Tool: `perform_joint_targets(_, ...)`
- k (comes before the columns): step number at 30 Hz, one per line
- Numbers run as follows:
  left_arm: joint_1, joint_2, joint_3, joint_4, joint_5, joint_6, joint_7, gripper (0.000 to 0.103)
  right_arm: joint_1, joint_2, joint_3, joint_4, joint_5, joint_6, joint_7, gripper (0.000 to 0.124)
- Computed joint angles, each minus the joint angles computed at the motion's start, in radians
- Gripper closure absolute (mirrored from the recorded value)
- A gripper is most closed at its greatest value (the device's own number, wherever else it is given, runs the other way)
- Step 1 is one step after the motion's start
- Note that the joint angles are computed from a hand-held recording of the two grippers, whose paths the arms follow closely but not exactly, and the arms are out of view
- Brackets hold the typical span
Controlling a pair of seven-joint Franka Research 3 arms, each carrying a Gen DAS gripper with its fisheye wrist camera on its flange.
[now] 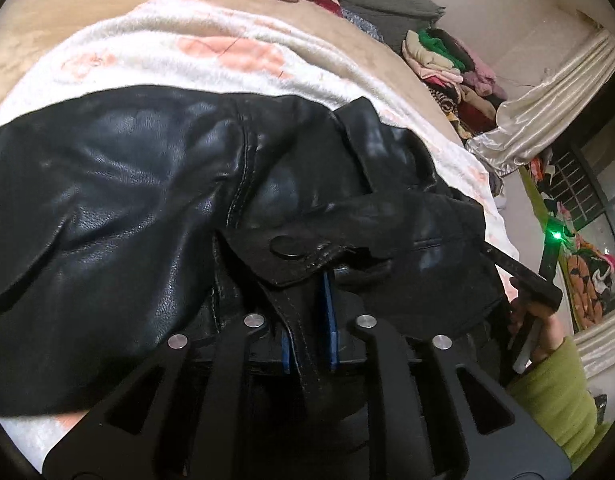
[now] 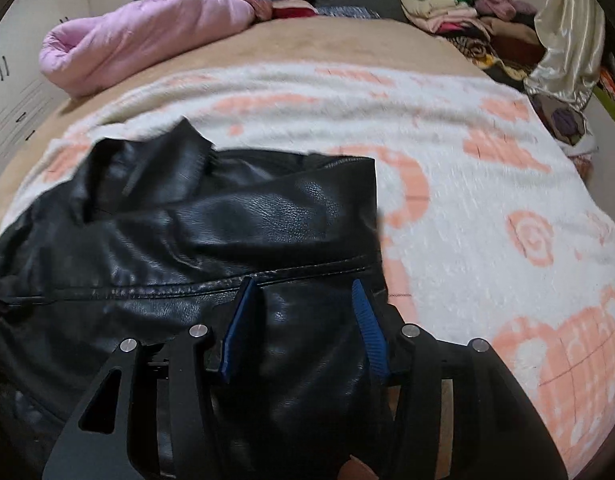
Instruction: Fold large clothes
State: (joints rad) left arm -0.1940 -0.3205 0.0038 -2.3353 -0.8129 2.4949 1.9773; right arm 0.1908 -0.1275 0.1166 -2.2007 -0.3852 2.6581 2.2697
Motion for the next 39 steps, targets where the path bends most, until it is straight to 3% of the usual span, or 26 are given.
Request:
perform_joint_targets(4,0.001,-0.009,-0.013,-0.007,0.036,0.019,-0.012,0.093,-0.004,0.003,0.000,-0.007,-0.012,0.007,0.013,0.076)
perform_joint_targets(6,-0.005,-0.031,-0.005,-0.014,0.035,0.022,-0.007,0.087,-0.001,-0.021,0.004,-0.016,-0.019,0.017,0.021,0.074)
perform_joint_targets(9,-0.018,-0.076,0.011,-0.027,0.035,0.033,0.017,0.073,0.007,-0.088,0.003,-0.073,0.049,0.101,-0.022,0.065)
perform_joint_targets(13,-0.012,-0.159,-0.016,-0.063,0.131,0.128,-0.037,0.067,0.011,-0.156,0.038,-0.113,0.108,0.120,-0.091,0.063)
perform_joint_targets(15,-0.048,-0.193,0.002,-0.080,0.138,0.146,-0.039,0.067,0.019,-0.181,0.056,-0.131,0.138,0.127,-0.127,0.063)
perform_joint_targets(18,-0.111,-0.205,0.022,-0.090,0.152,0.109,-0.051,0.065,0.025,-0.195,0.082,-0.145,0.180,0.129,-0.154,0.063)
perform_joint_targets(24,-0.071,-0.111,-0.057,-0.098,0.368,0.070,-0.232,0.060,0.025,-0.204,0.132,-0.162,0.197,0.134,-0.148,0.063)
perform_joint_targets(29,-0.109,-0.098,-0.003,-0.106,0.324,0.081,-0.193,0.060,0.016,-0.196,0.154,-0.154,0.178,0.112,-0.138,0.057)
perform_joint_targets(31,-0.115,-0.102,0.010,-0.110,0.298,0.081,-0.174,0.060,-0.004,-0.172,0.170,-0.125,0.139,0.022,-0.099,0.054)
perform_joint_targets(33,-0.115,-0.108,0.010,-0.112,0.290,0.078,-0.168,0.060,0.015,-0.136,0.143,-0.109,0.162,-0.057,-0.084,0.055)
perform_joint_targets(35,-0.115,-0.117,0.012,-0.120,0.283,0.077,-0.157,0.060,0.040,-0.136,0.107,-0.140,0.201,-0.007,-0.077,0.055)
perform_joint_targets(39,-0.110,-0.141,0.010,-0.138,0.286,0.083,-0.153,0.060,0.037,-0.158,0.117,-0.145,0.161,0.007,-0.013,0.054)
